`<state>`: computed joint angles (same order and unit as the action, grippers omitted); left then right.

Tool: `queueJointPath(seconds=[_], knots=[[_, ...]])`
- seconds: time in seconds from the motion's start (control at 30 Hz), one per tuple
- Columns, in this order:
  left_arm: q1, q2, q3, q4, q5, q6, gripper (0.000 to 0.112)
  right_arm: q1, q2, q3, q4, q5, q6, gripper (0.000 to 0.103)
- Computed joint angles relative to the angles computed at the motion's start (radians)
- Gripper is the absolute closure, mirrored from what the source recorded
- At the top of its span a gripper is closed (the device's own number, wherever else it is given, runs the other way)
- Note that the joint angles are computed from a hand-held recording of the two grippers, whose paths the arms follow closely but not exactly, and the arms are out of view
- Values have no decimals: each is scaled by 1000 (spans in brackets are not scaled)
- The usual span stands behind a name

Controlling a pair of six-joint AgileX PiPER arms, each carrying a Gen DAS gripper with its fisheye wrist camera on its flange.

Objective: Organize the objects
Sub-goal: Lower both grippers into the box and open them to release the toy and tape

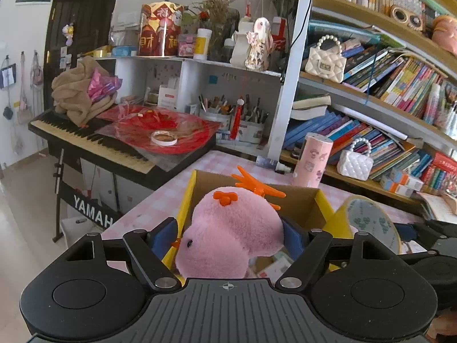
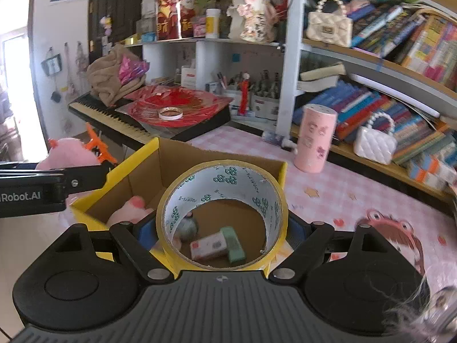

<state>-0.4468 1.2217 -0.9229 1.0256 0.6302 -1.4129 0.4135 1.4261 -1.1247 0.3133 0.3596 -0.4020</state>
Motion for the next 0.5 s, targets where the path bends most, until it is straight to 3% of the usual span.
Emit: queueJointPath(seconds=[0.2,0.3,0.5], knots=[[112,170,-137,-100,-86,82,34,-38,240,-238,151,95,-302,19],[148,259,-219,-172,-87,181,34,-32,356,-364,117,146,-395,19],[195,388,-341,-345,-83,385,34,-17,574,-663,-22,375,-394,19]])
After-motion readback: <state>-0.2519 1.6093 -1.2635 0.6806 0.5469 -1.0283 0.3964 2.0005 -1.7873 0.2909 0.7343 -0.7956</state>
